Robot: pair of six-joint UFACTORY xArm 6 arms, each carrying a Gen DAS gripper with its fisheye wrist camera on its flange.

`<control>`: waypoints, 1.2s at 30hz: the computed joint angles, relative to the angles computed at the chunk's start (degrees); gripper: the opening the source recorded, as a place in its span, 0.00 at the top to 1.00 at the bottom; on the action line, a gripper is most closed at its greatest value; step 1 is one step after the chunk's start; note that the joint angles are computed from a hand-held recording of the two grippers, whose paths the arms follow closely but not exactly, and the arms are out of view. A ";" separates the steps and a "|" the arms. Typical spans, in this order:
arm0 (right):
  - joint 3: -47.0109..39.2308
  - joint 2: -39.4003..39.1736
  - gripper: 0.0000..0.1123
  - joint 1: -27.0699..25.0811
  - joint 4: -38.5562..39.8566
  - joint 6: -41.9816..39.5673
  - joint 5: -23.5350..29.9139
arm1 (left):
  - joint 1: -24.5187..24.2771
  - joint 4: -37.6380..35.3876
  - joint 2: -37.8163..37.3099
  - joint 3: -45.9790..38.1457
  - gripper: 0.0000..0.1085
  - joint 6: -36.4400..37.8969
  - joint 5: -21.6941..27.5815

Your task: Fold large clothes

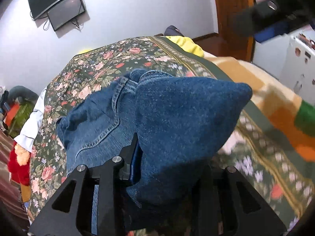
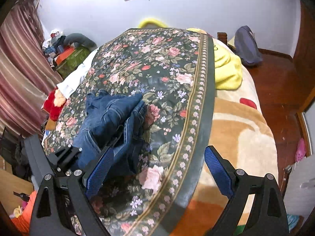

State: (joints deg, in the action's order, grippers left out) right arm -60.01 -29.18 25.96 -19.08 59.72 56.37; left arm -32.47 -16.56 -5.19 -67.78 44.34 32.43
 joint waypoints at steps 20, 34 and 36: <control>-16.65 20.90 0.14 5.47 4.43 -7.02 -8.19 | 18.40 -9.22 1.87 -11.10 0.18 -7.24 11.85; 2.00 14.86 0.12 1.46 19.94 -16.74 -13.16 | 21.63 -11.43 1.94 -1.78 0.05 2.12 15.39; 2.61 13.53 0.12 1.36 18.91 -16.28 -12.23 | 21.92 -9.81 0.97 -0.67 0.05 3.04 14.88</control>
State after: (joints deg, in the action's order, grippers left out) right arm -57.40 -15.65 27.32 -0.17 43.44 44.13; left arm -10.55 -26.37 -4.22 -68.45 47.38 47.30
